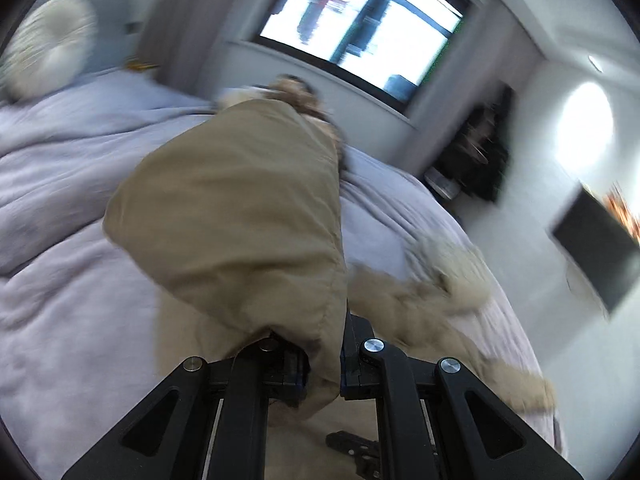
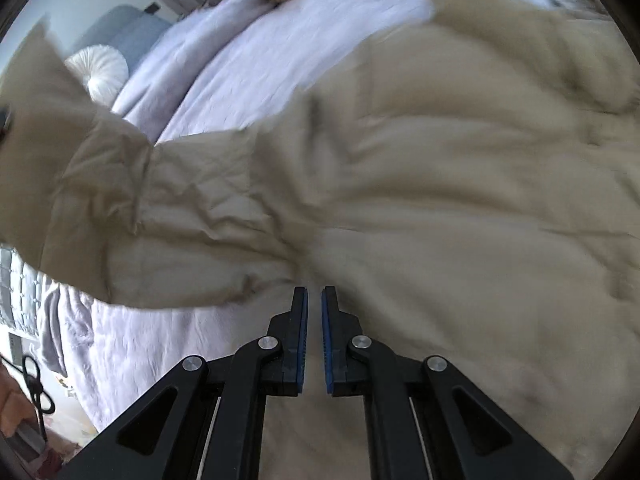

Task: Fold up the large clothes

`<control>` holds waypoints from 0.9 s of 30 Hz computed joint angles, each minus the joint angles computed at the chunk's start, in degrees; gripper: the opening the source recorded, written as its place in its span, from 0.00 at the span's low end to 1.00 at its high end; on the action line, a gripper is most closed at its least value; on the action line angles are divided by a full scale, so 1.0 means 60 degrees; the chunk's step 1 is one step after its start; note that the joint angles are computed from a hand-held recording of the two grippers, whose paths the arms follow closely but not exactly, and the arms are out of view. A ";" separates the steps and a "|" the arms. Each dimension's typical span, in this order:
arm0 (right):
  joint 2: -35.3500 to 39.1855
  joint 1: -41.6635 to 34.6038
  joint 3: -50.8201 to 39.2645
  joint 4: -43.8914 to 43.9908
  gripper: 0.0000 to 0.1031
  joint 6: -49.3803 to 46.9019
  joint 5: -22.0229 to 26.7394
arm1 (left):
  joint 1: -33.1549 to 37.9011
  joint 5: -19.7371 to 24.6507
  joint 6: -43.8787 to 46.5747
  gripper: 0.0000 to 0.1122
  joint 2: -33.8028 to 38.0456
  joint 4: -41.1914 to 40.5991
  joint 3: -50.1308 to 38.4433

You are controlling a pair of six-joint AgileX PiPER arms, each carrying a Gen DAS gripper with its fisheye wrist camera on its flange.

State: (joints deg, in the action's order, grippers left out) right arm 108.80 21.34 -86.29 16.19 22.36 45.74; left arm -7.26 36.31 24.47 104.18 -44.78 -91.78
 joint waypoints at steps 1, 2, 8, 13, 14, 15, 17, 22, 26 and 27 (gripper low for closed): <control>-0.0552 -0.0232 0.0605 -0.0048 0.06 0.0000 -0.0063 | -0.0475 -0.0085 -0.0281 0.11 -0.0025 0.0429 -0.0062; -0.1283 -0.0614 0.1398 -0.0128 0.06 -0.0002 -0.0090 | -0.1042 -0.0044 -0.0744 0.11 0.0217 0.0957 -0.0456; -0.3892 -0.3108 0.4195 -0.0233 0.06 -0.0869 0.0254 | -0.3935 0.1329 -0.4351 0.11 0.2701 0.4453 -0.3821; -0.5097 -0.5450 0.5235 0.0072 0.06 -0.2568 0.0754 | -0.5427 0.3342 -0.5898 0.11 0.5044 0.6342 -0.6749; -0.5211 -0.5868 0.5393 0.0212 0.06 -0.2945 0.0800 | -0.5661 0.3496 -0.6015 0.11 0.5345 0.6605 -0.7100; -0.5294 -0.6378 0.5513 0.0376 0.07 -0.3357 0.0896 | -0.5836 0.3642 -0.6015 0.11 0.5399 0.6729 -0.7070; -0.5302 -0.7073 0.5637 0.0626 0.10 -0.3900 0.1019 | -0.6183 0.3873 -0.6180 0.11 0.5695 0.7395 -0.7455; -0.5242 -0.8182 0.5649 0.1298 0.10 -0.5020 0.1401 | -0.6676 0.3580 -0.6331 0.79 0.5305 0.8587 -0.6720; -0.4982 -0.8430 0.5320 0.1493 0.10 -0.5297 0.1574 | -0.6612 0.2457 -0.6081 0.80 0.4529 0.8936 -0.5294; -0.4972 -0.8405 0.5276 0.1461 0.10 -0.5232 0.1597 | -0.6520 0.2448 -0.5946 0.80 0.4344 0.8771 -0.5152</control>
State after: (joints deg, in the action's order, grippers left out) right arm 78.97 -29.09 -54.63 24.96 -9.03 55.32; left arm -46.38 50.99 -11.20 130.24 7.85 -122.69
